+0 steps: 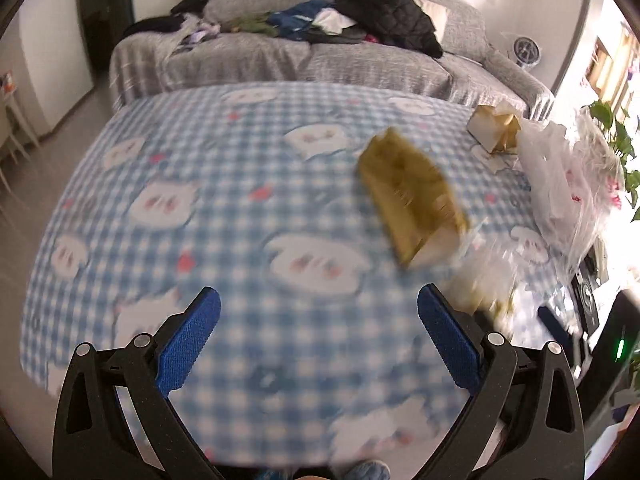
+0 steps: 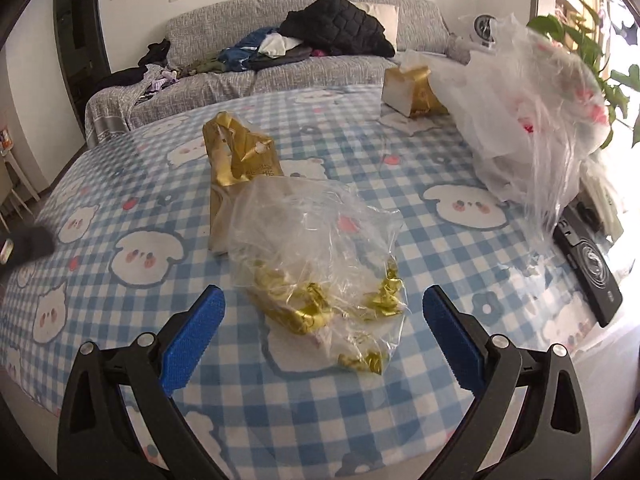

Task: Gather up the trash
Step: 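Grasp the gold snack bag with the left gripper while the right gripper grasps the clear bag of gold wrappers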

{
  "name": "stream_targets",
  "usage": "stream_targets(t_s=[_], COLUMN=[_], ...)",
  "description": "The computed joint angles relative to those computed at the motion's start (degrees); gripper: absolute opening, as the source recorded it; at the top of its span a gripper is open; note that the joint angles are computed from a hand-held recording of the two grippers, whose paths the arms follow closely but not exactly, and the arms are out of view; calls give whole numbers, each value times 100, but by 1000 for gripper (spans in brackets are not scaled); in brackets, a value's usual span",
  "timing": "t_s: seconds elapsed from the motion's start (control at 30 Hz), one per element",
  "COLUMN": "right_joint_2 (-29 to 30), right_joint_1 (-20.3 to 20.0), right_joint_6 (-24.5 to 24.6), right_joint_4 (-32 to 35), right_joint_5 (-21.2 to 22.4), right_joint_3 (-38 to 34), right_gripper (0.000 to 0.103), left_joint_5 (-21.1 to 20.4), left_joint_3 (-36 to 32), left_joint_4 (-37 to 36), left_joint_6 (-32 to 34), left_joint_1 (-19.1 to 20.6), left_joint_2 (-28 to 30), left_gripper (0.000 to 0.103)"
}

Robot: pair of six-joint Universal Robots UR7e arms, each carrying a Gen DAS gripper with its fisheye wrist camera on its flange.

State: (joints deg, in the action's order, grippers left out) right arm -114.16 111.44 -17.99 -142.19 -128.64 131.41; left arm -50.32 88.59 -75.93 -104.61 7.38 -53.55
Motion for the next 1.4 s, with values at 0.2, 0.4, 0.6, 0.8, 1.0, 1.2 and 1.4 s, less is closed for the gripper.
stream_targets(t_s=[0.2,0.4,0.6,0.8,1.0,1.2,1.4], right_joint_2=[63,244,388,458,445,497,568], right_joint_1=[-126,-309,-394,-447,-419,-351,-206], right_joint_6=[53,169,361,368,269,246,61], right_joint_4=[249,439,703,778,705,702,535], right_joint_5=[102,198,157,138,85,-69,-243], right_joint_3=[-100,-211,-323,-343,-317,-308,-234], right_gripper=[95,95,95,90,79,69,50], left_joint_5=[285,261,86,-87,-394,-303,-256], left_joint_3=[-683,-1195,-1392,-1436,-1241,-1155,-1155], left_joint_4=[-497,-780,-895,-902,-1251,-1105,-1007], left_joint_6=[547,1111,1415,1564,1781,1803,1783], left_joint_1=[543,1034,1370,1560,1712,1681,1672], left_joint_2=[543,1020,1297,1453,1441,1474,1432], left_gripper=[97,97,97,95,82,60,26])
